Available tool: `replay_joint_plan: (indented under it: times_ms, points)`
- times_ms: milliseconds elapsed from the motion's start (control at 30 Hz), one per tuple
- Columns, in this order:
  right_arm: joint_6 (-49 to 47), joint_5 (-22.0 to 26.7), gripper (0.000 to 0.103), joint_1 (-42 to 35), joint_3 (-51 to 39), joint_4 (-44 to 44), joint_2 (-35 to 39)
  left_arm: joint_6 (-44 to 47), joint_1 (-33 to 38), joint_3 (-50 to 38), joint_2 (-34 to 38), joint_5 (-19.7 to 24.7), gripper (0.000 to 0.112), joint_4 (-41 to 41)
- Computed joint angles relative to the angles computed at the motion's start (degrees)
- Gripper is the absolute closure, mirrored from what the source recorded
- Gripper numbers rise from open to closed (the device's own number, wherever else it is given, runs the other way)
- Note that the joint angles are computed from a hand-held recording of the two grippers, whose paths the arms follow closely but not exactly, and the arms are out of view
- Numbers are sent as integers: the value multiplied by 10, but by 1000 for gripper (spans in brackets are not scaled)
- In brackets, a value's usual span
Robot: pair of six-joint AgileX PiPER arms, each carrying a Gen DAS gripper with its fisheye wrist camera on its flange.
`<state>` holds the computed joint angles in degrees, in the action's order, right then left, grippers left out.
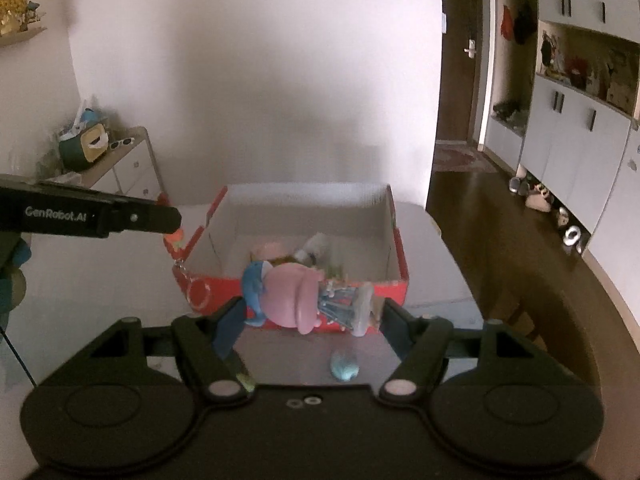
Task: Organize rigid objects
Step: 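Lower both held toys into the red box and open both tools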
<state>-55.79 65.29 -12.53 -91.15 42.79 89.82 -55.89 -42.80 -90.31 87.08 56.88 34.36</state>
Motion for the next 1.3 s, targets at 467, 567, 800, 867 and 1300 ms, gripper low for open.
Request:
replay_joint_plan:
  times_ms: [467,567,800,867,1300]
  points:
    - [62,-35,31,76,-160,-59,131,107,101,-140,122,43,80,-53]
    - [76,-49,31,94,-190,-78,166,114,110,-168,155,53,80,-52]
    - [113,-73,31,130,-260,-131,251,137,129,-213,222,73,80,-67]
    - [128,-61,31,133,-300,-144,283,143,138,-220,237,77,80,-74]
    - [122,-19,31,176,-385,-202,386,164,175,-250,323,90,80,-119]
